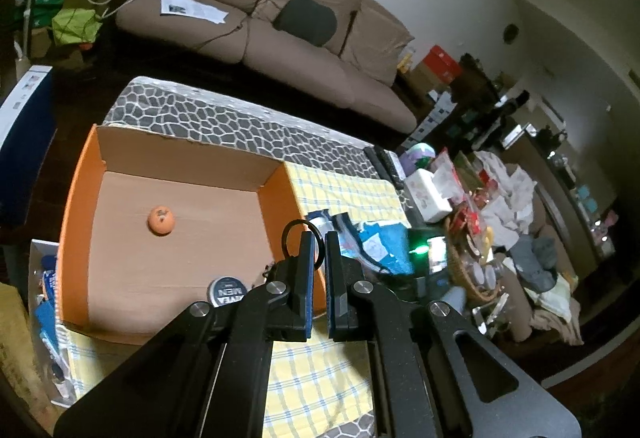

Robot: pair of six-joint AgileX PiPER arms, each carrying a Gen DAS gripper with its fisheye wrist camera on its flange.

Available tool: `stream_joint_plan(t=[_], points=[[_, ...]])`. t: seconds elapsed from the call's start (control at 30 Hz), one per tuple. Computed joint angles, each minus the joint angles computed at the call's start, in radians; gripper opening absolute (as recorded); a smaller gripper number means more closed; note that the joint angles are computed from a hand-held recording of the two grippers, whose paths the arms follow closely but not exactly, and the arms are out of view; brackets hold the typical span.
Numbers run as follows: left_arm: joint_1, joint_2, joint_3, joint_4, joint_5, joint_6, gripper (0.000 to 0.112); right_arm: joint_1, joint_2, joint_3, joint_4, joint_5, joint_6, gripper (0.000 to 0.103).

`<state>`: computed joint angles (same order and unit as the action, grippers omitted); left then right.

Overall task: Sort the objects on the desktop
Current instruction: 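Carry the keychain toward the box while the right gripper grasps the juice bottle, then release the keychain and juice bottle into the orange box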

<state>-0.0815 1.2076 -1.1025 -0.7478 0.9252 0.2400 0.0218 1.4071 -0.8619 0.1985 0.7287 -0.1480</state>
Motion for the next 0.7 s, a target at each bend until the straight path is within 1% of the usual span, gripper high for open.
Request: stream_joint_plan(t=[0.1,0.23,0.27,0.37,0.43,0.47,0.63,0.7], points=[[0.048,0.014,0.0,-0.008,0.026,0.031,0.005,-0.016,-0.042,-0.054,0.011,0.059,-0.001,0.061],[0.077,0.062,-0.01,0.034,0.03,0.03,0.005,-0.043,-0.085,-0.134,0.078,0.147,-0.04,0.061],[0.077,0.074,-0.009,0.044,0.026,0.028,0.005,-0.041,-0.099,-0.162,0.096,0.174,-0.041,0.061],[0.076,0.112,-0.011,0.08,0.013,0.019,0.005,0.002,-0.125,-0.218,0.117,0.22,-0.014,0.061],[0.068,0.135,-0.013,0.108,-0.001,0.01,0.005,0.056,-0.13,-0.241,0.104,0.225,0.022,0.061],[0.065,0.145,-0.016,0.118,-0.006,0.007,0.005,0.103,-0.116,-0.26,0.09,0.221,0.051,0.061],[0.038,0.197,-0.019,0.179,-0.041,-0.021,0.004,0.257,0.005,-0.32,0.035,0.162,0.148,0.061],[0.028,0.222,-0.021,0.194,-0.055,-0.027,0.004,0.306,0.08,-0.349,0.015,0.132,0.181,0.061]])
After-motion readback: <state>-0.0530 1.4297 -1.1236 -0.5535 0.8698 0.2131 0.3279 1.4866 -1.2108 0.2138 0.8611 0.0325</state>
